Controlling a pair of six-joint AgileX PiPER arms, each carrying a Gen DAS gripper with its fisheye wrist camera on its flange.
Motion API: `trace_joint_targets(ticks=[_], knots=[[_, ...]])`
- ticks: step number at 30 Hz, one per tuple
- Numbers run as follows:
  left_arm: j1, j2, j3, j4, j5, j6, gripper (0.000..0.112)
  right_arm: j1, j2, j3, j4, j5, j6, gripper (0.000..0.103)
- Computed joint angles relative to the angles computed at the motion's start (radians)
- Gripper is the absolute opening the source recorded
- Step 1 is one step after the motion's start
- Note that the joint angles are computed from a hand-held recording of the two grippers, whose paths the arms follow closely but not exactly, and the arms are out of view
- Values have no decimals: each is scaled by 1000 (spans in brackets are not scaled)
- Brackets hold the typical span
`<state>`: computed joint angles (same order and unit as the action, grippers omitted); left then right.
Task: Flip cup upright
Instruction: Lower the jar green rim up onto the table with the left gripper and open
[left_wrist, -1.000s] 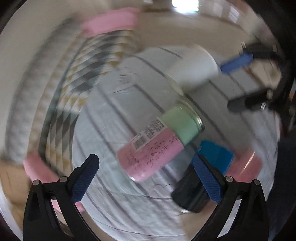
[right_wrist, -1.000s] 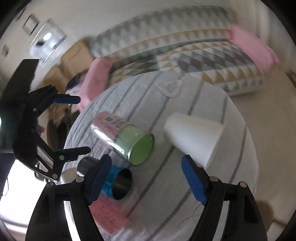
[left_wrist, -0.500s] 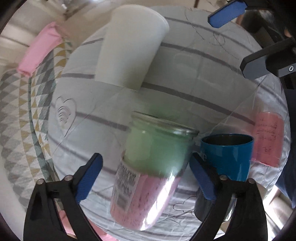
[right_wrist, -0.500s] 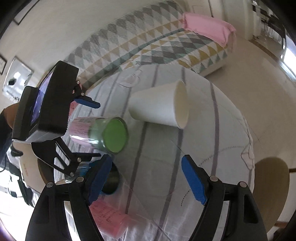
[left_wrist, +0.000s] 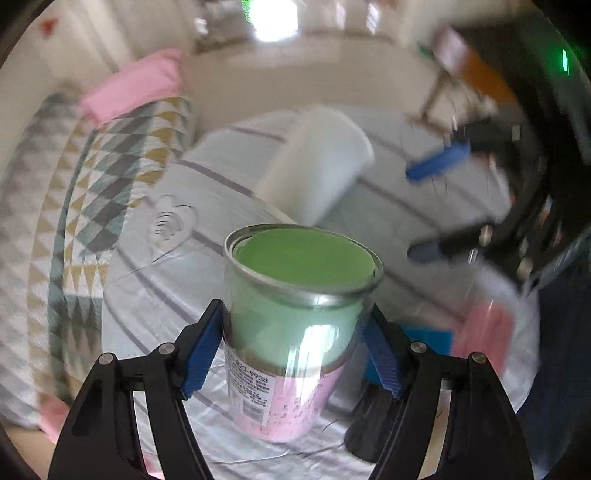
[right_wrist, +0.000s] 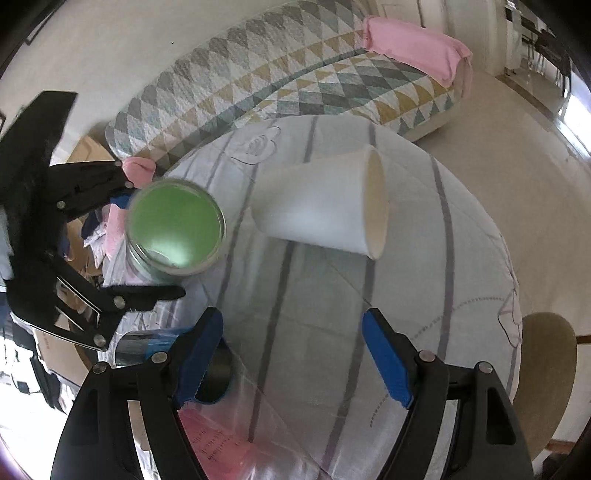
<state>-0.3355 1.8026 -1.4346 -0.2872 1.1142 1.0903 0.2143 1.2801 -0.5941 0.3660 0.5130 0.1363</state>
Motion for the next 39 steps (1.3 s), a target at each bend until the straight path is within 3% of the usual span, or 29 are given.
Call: trace_joint_targets(ticks=[11,23,27,30,36,39], knots=[[181,-115,235,-286,-220,14,74,109,71,-71,-83,-22,72,79],[230,-209,344,-288,-237,9,75,153,81,-109,-145,11,129,79],[234,-246,371,-319,-239,16,89,172,72,-116,-192,22,183,79],[247,-293,402,-329,-241,22,92,188,44,-120,-231,43,230,79],[289,-412,457,-297,-228,-66,92,222,-30,-134,-301,107,299,79],[297,-514,502,-227,-247,-228,93,226,-81,-138,-299,151,287,79]])
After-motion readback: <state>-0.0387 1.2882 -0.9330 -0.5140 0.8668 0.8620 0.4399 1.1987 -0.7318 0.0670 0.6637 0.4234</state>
